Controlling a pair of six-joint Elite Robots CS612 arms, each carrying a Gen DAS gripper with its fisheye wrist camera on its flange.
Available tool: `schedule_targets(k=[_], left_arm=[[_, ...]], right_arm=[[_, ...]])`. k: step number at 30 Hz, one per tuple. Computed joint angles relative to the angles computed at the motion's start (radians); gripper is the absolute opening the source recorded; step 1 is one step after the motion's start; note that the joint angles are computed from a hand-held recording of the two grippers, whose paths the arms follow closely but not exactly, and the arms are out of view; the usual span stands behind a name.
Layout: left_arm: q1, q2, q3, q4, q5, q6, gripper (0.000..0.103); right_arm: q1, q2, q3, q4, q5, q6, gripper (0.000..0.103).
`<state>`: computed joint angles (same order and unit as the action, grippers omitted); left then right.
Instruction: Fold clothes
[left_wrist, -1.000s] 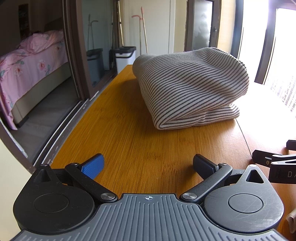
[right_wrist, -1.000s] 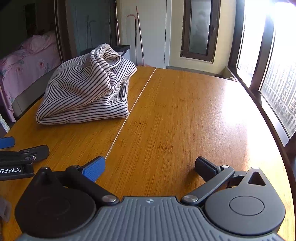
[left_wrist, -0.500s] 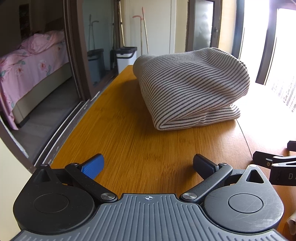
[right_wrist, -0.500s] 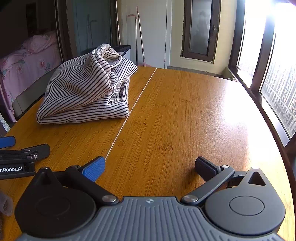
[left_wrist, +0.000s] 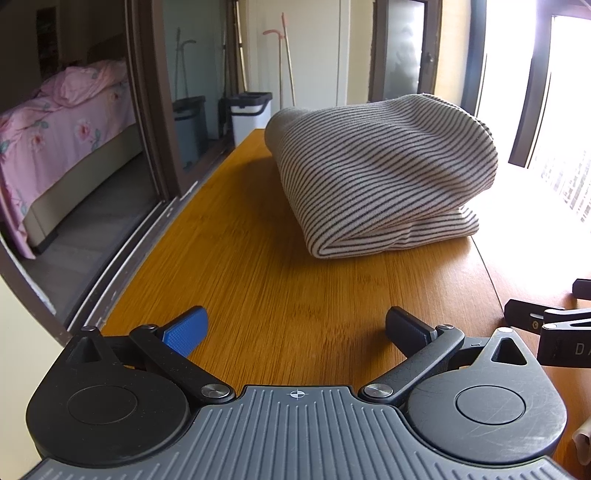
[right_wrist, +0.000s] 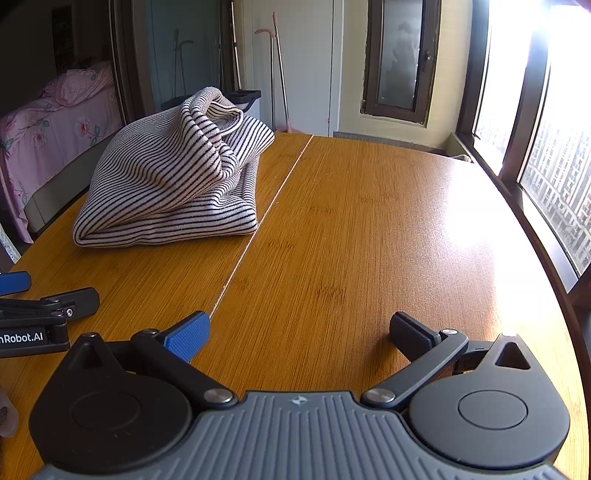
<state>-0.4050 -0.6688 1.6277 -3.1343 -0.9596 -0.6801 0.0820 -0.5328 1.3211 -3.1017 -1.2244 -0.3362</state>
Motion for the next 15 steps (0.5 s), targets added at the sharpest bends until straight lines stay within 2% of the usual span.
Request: schedule_targets(k=[15], left_arm=[[0.004,0.001,0.001,-0.006,-0.003,0.006,0.103]], right_arm=[[0.0,0.001,0.0,0.0,0.0,0.0,0.103]])
